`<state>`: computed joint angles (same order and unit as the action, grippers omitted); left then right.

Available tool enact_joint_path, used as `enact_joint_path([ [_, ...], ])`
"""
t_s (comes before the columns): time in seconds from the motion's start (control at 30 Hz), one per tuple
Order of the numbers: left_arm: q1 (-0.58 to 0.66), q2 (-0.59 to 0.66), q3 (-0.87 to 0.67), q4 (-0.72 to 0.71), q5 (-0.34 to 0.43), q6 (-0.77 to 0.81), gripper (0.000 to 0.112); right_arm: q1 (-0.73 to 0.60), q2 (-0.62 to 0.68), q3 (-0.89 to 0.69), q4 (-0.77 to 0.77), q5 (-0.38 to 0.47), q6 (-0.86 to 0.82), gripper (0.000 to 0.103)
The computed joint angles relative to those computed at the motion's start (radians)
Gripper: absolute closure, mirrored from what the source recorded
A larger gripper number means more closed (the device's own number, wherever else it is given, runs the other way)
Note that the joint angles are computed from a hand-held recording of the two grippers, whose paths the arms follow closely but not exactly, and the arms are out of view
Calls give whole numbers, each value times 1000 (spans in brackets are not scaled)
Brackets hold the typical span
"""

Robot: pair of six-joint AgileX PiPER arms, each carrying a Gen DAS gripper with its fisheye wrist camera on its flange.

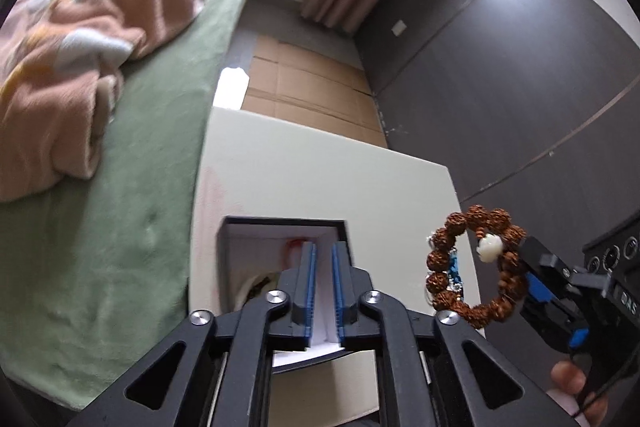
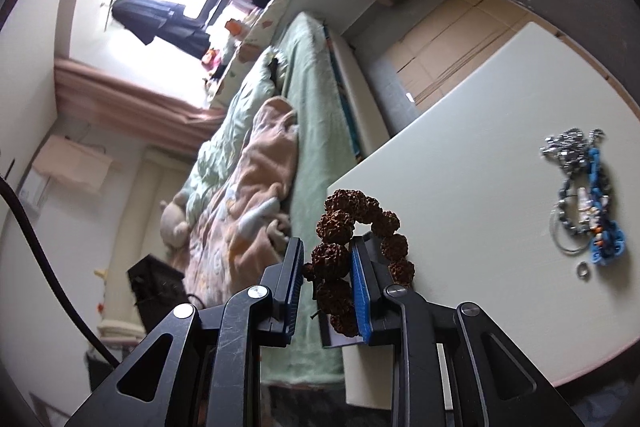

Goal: Organize jewelry
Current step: 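Drop the red bracelet into the box with the left gripper while the right carries the brown bracelet in, then grasp the blue braided bracelet with the left gripper while the right moves toward the small ring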

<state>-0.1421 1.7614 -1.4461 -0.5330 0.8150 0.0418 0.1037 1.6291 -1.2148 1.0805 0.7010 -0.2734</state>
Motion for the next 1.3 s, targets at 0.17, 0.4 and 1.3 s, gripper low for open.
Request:
enact_joint_path([
  [0.17, 60, -65, 80, -17, -40, 17, 53, 66, 30, -58, -70, -8, 49, 79],
  [0.4, 140, -143, 158, -25, -44, 49, 53, 155, 107, -147, -210, -22, 160, 79],
  [1.3, 85, -250, 203, -23, -49, 45, 52, 41, -97, 31, -350, -21, 277, 50],
])
